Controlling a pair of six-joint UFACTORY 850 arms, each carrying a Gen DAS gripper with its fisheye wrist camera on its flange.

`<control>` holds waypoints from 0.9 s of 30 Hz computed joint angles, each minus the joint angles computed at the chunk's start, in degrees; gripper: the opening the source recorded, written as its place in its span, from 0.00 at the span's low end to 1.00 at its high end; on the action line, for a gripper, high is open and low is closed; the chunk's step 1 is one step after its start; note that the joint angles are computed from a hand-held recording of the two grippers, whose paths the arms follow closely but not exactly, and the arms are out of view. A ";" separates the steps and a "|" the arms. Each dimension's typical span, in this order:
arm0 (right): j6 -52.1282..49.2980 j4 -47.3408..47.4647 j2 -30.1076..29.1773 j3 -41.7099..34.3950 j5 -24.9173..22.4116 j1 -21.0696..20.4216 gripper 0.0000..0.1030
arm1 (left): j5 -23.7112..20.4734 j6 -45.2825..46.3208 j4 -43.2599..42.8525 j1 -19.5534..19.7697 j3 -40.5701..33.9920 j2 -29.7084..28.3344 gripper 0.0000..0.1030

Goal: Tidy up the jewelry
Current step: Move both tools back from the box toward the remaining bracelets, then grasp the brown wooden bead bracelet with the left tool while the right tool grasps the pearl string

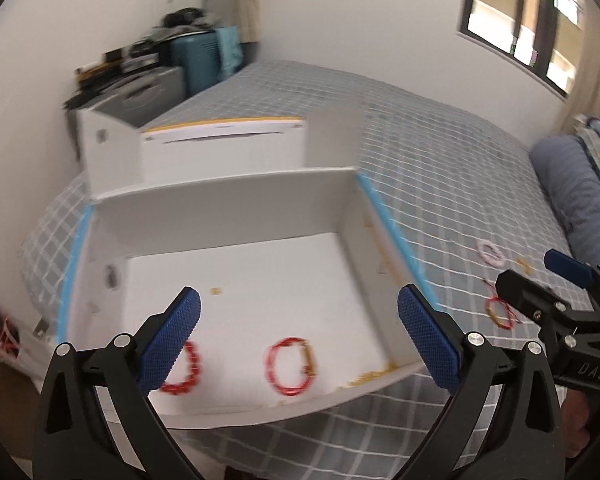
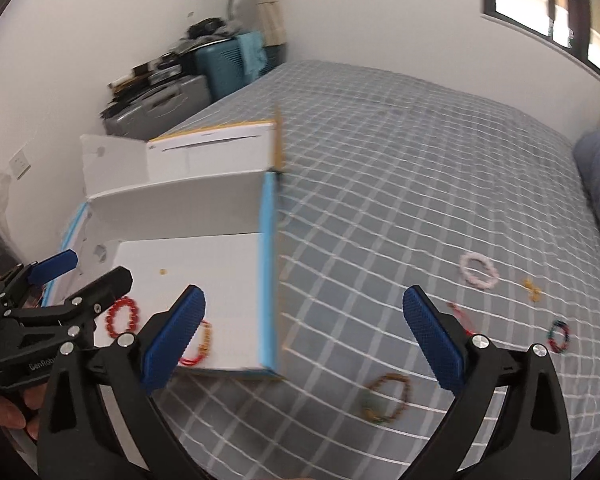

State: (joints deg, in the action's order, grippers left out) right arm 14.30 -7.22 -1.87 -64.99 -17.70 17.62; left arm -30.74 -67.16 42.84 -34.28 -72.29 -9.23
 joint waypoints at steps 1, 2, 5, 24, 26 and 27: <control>0.39 -0.30 0.63 0.64 0.02 -0.70 0.92 | 0.66 0.95 -0.41 -0.67 -0.87 -0.85 0.94; 0.87 -0.67 1.20 1.27 0.10 -1.54 0.92 | 1.00 1.86 -0.75 -1.25 -1.69 -1.65 0.94; 2.87 -2.17 3.20 3.52 0.20 -4.36 0.92 | 2.17 4.84 -2.50 -2.84 -4.11 -4.00 0.94; -1.09 3.38 10.74 17.44 3.46 -22.32 0.92 | 7.24 25.26 -17.47 -10.54 -17.33 -19.28 0.94; -2.23 4.34 10.23 18.35 4.20 -23.14 0.92 | 7.93 28.30 -20.63 -10.79 -17.59 -20.56 0.94; -1.21 3.05 10.00 18.95 4.60 -23.53 0.92 | 8.04 29.07 -21.36 -10.90 -17.68 -21.08 0.94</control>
